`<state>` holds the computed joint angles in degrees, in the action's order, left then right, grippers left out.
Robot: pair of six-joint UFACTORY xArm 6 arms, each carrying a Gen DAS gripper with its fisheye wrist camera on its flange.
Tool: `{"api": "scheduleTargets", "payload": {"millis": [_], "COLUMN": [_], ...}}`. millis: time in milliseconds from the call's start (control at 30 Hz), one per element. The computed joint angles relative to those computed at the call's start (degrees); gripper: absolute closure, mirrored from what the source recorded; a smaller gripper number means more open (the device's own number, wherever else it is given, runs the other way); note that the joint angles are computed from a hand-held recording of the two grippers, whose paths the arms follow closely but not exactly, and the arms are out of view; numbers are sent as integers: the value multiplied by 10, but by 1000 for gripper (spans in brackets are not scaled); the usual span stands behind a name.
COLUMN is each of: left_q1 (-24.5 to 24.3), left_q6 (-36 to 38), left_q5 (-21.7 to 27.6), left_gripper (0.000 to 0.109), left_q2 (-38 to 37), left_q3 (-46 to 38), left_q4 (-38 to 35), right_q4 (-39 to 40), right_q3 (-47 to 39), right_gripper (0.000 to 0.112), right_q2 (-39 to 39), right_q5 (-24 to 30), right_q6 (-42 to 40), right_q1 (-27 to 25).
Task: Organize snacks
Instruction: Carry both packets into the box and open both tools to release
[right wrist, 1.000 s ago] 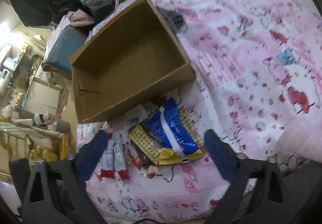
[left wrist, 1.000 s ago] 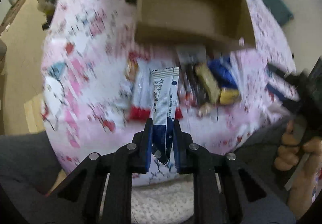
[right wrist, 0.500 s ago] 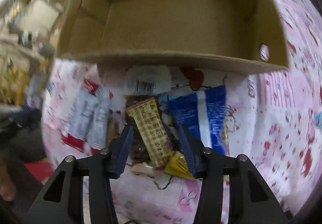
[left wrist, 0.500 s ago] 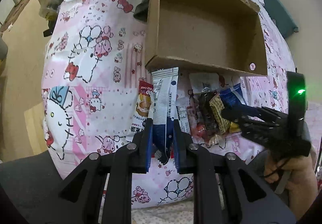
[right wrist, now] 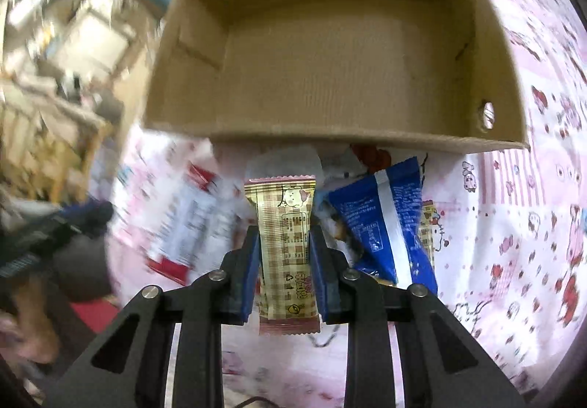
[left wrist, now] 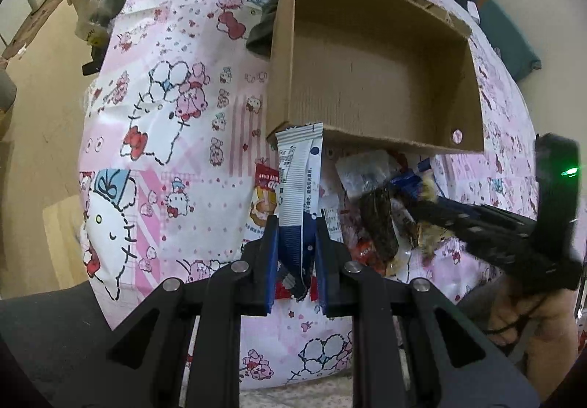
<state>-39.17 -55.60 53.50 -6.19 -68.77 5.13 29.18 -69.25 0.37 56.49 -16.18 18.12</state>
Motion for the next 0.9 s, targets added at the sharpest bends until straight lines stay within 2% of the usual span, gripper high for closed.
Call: {"api": "scheduleTargets", "payload": {"millis": [200,500,767,900], "left_q1": [7,32,37,39], "left_q6": [8,82,89,65], "left_q5": [16,71,77,56], "left_gripper": [94,94,94,94], "left_q2": [18,138,245,266], "left_q3": [-51,-241,-364,-363], "left_q4": [31,55,82,110], "right_q4": [55,29,4,-13], "right_q3": [-12,-46,-131,-168], "right_gripper": [85,85,85,85], "right_q2": [-31,-19,55,96], "right_q5": [-18,-87,-122,-118], "right_q6": [15,76,85,101], "right_q1": [-13,-24,-39,-44]}}
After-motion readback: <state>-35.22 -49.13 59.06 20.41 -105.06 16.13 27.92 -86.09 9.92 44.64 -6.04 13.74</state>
